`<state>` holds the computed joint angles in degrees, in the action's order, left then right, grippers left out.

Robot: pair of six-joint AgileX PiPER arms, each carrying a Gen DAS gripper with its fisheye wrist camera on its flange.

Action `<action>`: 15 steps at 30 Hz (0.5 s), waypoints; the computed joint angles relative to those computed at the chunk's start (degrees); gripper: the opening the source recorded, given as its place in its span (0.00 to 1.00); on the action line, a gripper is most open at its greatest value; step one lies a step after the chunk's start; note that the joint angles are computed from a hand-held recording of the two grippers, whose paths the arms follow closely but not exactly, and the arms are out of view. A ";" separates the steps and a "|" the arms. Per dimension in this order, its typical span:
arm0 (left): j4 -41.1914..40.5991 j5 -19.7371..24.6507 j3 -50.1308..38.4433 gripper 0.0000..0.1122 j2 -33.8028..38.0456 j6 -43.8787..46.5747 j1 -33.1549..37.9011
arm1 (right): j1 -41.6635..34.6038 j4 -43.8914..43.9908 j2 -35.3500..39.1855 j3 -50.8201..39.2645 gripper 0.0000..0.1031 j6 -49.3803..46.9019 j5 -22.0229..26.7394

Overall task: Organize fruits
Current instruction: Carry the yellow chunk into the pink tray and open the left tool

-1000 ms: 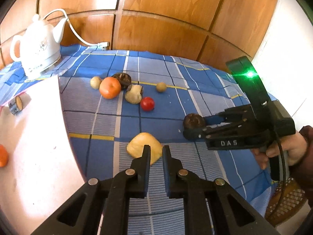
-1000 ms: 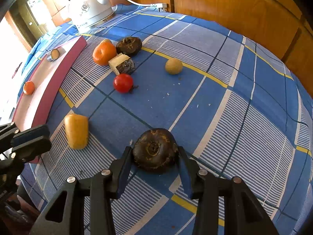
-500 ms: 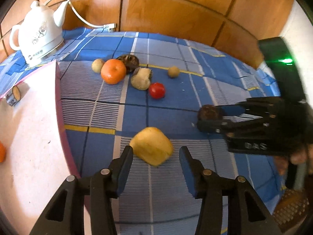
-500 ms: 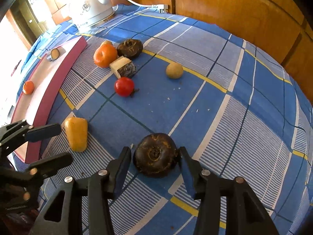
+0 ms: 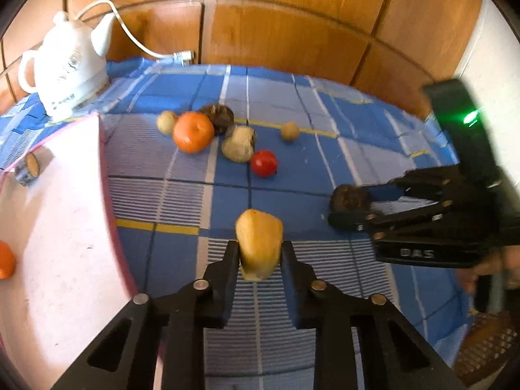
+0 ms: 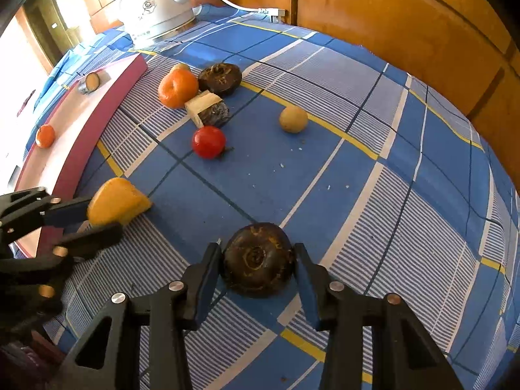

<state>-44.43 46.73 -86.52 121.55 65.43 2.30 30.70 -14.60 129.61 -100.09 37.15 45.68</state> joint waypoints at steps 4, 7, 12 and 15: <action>-3.85 3.92 -0.93 0.22 -1.74 2.41 3.17 | 0.28 -0.79 0.03 -0.03 0.44 0.68 0.36; -6.09 6.71 -3.67 0.22 -1.75 1.82 6.15 | 0.52 -1.45 0.14 -0.22 0.44 1.29 0.77; -4.48 4.88 -10.19 0.22 1.11 -3.18 9.68 | 0.60 -1.75 0.48 -0.82 0.44 1.68 1.29; 1.47 1.56 -17.34 0.22 5.72 -9.90 10.29 | 0.62 -1.57 0.47 -0.86 0.44 1.76 1.33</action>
